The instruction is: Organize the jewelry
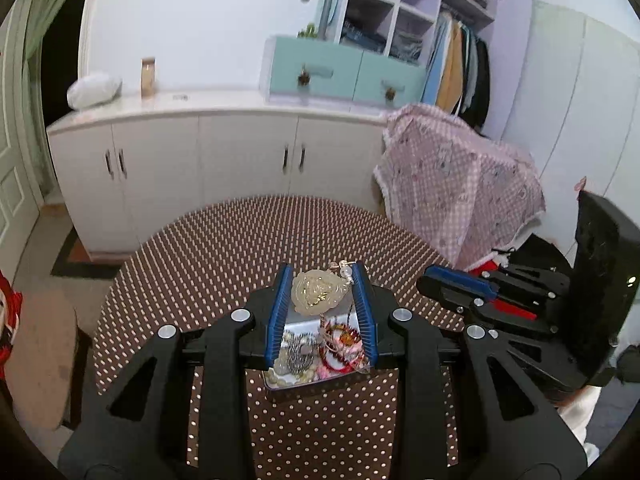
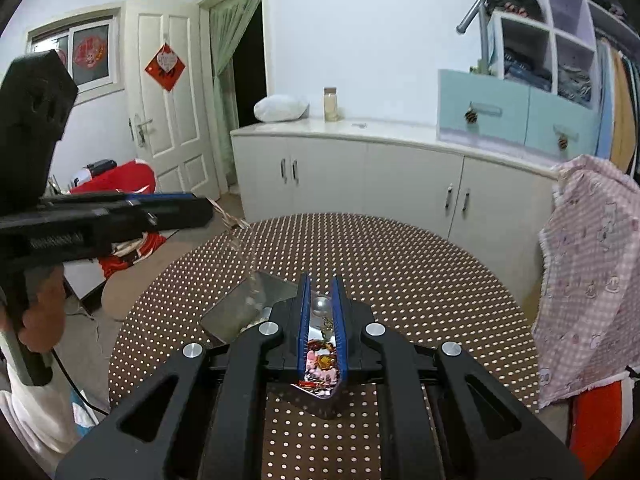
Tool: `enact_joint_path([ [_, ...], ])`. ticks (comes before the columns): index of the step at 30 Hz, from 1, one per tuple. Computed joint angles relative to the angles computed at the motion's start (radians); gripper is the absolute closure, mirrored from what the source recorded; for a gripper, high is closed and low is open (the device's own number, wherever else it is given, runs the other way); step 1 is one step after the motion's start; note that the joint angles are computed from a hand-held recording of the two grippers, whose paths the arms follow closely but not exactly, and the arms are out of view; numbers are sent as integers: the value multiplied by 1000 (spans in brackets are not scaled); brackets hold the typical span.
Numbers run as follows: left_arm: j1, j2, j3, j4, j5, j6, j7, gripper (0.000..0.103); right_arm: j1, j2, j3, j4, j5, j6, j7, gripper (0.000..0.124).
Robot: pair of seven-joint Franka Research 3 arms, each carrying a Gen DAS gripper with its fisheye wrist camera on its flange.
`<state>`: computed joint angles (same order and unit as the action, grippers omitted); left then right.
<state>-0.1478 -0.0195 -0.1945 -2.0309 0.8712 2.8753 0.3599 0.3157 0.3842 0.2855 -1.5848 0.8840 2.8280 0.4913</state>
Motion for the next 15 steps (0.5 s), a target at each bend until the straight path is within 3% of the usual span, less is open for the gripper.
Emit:
enact_joint_path([
  [3, -2, 33, 6, 6, -68, -8, 62, 71, 5, 23, -11, 31, -38, -59, 26, 113],
  [4, -6, 39, 7, 11, -63, -30, 62, 67, 9, 28, -18, 40, -52, -69, 45, 111],
  [5, -14, 47, 5, 25, -34, -79, 43, 59, 9, 31, -19, 45, -55, -68, 53, 100],
  [6, -22, 52, 6, 33, -2, -110, 21, 38, 8, 31, -18, 47, -53, -61, 57, 88],
  [7, -24, 53, 10, 32, 18, -107, 5, 33, 5, 30, -14, 46, -47, -53, 56, 83],
  [9, -22, 49, 16, 17, 12, -76, 7, 33, -2, 23, -7, 40, -33, -38, 48, 77],
  [15, -23, 46, 17, 8, -23, -91, 30, 33, -3, 14, -10, 27, -34, -24, 58, 68],
])
